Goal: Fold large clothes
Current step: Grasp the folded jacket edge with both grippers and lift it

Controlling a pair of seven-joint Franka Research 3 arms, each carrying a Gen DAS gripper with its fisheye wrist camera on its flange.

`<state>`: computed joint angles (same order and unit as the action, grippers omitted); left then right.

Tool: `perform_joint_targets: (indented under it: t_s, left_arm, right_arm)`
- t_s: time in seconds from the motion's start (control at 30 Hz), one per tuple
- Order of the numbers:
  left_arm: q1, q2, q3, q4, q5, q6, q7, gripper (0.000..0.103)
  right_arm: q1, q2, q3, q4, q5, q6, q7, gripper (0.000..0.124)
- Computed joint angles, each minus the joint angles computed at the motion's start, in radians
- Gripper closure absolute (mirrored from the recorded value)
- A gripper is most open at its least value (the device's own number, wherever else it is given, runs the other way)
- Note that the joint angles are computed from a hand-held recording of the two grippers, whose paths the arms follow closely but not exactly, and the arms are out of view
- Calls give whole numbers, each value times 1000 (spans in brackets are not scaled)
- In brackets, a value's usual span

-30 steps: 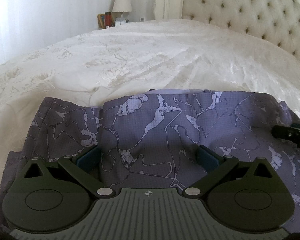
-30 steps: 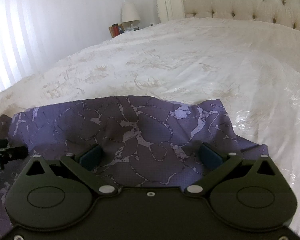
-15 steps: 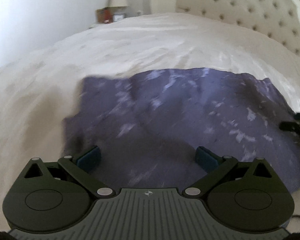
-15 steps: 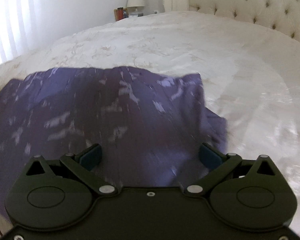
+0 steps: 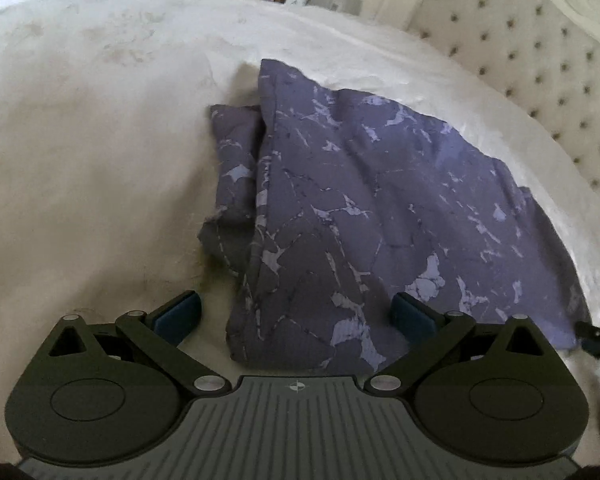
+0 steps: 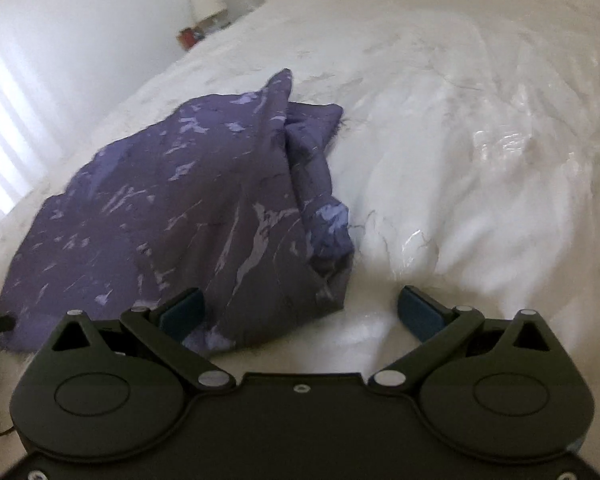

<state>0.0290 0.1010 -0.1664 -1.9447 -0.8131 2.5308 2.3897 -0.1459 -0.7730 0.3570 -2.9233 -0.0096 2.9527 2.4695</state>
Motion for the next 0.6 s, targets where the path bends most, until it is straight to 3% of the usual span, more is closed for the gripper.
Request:
perform_joint_targets:
  t_s: [0.2, 0.33, 0.6]
  left_arm:
    - [8, 32, -11, 41, -62, -67, 62, 0]
    - [-8, 73, -24, 89, 4, -48, -12, 0]
    - [20, 146, -62, 181, 18, -79, -60, 1]
  right_arm:
    - [83, 71, -96, -31, 76, 180, -67, 21]
    - [151, 162, -170, -34, 156, 340, -100, 21]
    - [386, 314, -442, -15, 190, 595, -143, 21]
